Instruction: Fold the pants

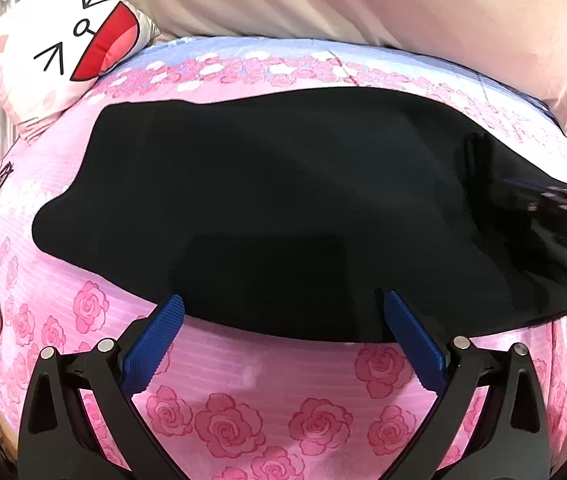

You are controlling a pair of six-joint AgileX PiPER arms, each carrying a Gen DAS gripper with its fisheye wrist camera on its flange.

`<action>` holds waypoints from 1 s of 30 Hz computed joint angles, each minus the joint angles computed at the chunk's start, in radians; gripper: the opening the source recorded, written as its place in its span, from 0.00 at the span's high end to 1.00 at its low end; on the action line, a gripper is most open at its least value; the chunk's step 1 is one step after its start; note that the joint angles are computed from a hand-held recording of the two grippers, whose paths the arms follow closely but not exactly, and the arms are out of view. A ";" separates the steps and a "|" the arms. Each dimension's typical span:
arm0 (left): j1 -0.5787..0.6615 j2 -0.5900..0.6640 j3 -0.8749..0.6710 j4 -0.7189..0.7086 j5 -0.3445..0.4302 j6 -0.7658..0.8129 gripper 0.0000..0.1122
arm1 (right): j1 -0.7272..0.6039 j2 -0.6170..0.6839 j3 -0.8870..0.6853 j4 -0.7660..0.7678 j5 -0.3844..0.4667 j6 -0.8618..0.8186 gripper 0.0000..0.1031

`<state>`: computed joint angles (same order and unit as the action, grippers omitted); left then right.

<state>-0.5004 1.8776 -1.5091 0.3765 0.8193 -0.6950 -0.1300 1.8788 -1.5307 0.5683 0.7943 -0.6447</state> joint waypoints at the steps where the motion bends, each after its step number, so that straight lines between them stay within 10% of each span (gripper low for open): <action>1: 0.000 0.000 0.000 0.001 0.001 0.001 0.12 | -0.014 -0.031 0.042 0.050 -0.016 -0.043 0.47; 14: 0.043 -0.039 0.051 0.027 -0.029 -0.068 0.12 | -0.038 -0.184 0.303 -0.028 -0.176 -0.013 0.45; 25: 0.408 -0.014 0.079 -0.420 -0.272 0.078 0.13 | -0.126 -0.210 0.330 0.033 -0.153 -0.032 0.33; 26: 0.399 0.000 0.057 -0.385 -0.261 0.056 0.22 | -0.128 -0.215 0.334 0.034 -0.156 -0.031 0.32; 27: 0.376 0.025 0.007 -0.310 -0.221 0.029 0.71 | -0.134 -0.223 0.342 0.040 -0.162 -0.034 0.29; 30: 0.326 0.058 -0.084 -0.226 -0.151 0.031 0.83 | -0.168 -0.248 0.366 0.071 -0.173 -0.068 0.27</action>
<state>-0.1747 1.9353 -1.5932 0.1509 0.6684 -0.6644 -0.2981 1.6312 -1.1648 0.6394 0.6216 -0.7128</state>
